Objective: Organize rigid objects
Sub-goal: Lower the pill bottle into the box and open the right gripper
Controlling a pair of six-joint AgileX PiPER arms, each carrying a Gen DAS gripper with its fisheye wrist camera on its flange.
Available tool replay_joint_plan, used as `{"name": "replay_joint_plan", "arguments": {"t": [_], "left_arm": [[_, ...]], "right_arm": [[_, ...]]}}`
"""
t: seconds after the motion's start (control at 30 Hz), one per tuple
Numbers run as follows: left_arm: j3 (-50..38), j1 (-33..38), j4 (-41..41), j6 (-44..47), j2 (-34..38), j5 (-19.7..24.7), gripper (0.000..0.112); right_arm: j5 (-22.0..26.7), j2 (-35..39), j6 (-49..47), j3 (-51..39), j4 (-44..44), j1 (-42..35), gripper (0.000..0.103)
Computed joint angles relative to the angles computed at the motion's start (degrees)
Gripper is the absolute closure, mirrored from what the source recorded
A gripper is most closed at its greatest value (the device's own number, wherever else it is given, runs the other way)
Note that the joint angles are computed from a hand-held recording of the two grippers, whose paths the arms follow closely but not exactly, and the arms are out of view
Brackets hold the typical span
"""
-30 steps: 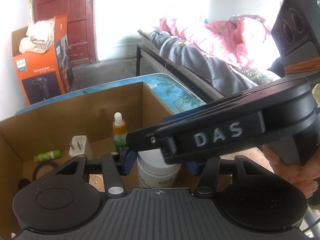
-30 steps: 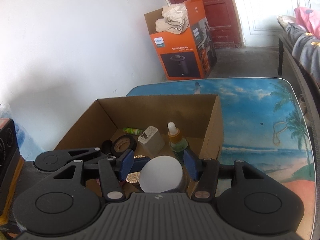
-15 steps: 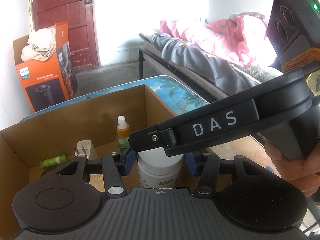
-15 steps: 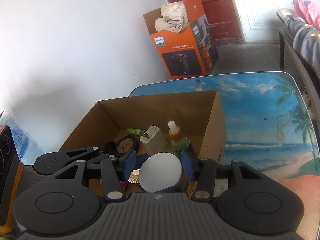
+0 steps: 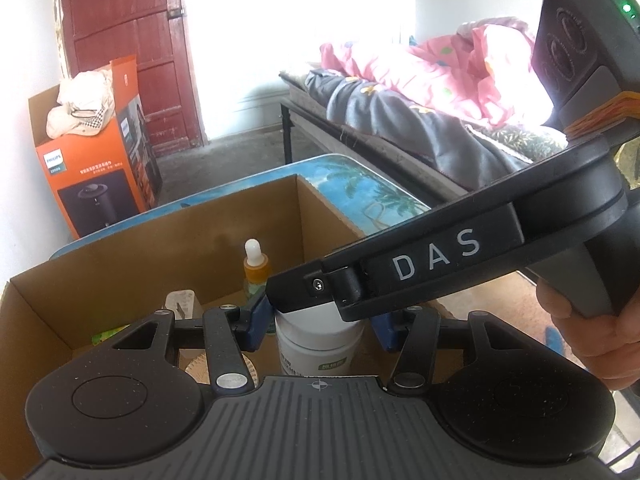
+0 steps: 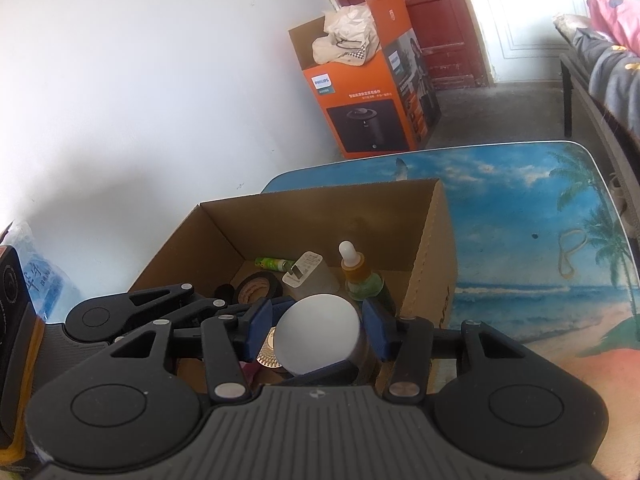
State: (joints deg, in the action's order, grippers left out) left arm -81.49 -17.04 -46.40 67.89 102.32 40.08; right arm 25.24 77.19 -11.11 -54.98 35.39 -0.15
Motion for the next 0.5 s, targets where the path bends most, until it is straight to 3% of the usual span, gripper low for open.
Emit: {"name": "replay_joint_plan", "arguments": {"t": [0.3,0.5], "left_arm": [[-0.03,0.2,-0.9,0.4,0.16,0.66,0.059],[-2.0,2.79,-3.46,0.43,1.1,5.61,0.051]], "right_arm": [[-0.02,-0.75,0.97,0.24,-0.04,0.09,0.05],[-0.31,-2.43,1.84,0.66,-0.1,-0.26,0.049]]}}
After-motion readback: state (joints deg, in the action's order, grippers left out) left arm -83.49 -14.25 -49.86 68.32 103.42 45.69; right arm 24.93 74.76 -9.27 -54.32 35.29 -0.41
